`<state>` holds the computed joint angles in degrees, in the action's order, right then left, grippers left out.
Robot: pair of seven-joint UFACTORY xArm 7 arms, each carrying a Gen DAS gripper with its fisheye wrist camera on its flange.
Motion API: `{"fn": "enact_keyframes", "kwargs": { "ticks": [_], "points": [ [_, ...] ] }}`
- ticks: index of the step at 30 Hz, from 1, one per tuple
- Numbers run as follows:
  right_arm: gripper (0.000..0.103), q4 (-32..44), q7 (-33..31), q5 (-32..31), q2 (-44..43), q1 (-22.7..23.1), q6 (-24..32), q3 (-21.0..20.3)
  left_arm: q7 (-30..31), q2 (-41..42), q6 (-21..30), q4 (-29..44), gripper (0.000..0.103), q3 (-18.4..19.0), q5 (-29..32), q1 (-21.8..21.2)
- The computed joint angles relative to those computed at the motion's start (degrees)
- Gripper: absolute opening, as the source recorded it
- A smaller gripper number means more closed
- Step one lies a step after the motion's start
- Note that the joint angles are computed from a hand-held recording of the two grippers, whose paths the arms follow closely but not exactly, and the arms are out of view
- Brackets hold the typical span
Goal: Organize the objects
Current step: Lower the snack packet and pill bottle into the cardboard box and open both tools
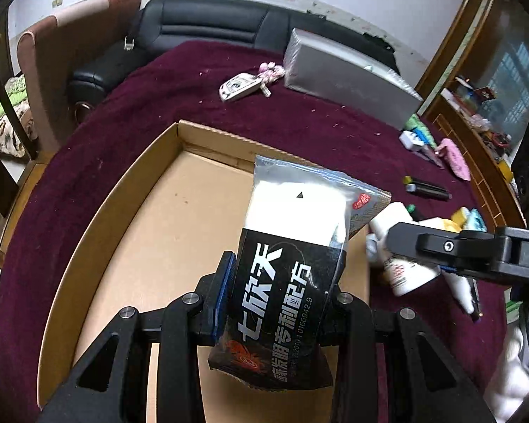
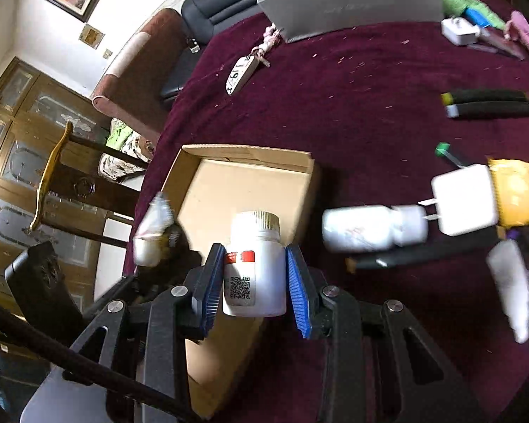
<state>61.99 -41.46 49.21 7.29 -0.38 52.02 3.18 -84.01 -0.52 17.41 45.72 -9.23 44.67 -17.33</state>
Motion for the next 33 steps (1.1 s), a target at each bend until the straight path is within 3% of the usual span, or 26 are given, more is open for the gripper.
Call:
{"fn": "enact_keyframes", "kwargs": {
  "ticks": [9,14,18,24,30,33],
  "points": [
    [0.033,3.54,6.23,-3.37,5.27,2.19,-5.61,2.25,2.23,5.69,-3.00,2.98,0.032,3.57,-2.43,0.26],
    [0.033,3.53,7.10,-4.93,6.71,2.58,-10.36,3.37,-3.13,7.31,-6.35,3.63,0.033,6.43,2.99,-1.76],
    [0.033,2.02,7.86,-6.71,5.96,3.26,-15.55,3.90,-3.65,8.08,-6.92,4.66,0.035,7.29,4.20,-2.75],
    [0.035,0.69,6.13,-6.40,4.96,3.03,-18.88,4.59,1.04,9.50,-8.02,5.35,0.037,7.39,-2.64,-2.41],
    [0.035,-1.32,1.04,-1.75,1.52,2.05,-19.39,4.44,12.19,8.84,-2.28,6.26,0.039,5.62,-12.92,-2.49],
    [0.035,-3.26,-2.75,0.97,-1.28,1.95,-18.93,3.47,8.24,6.47,-0.17,5.72,0.039,6.76,-7.75,-4.12]
  ]
}}
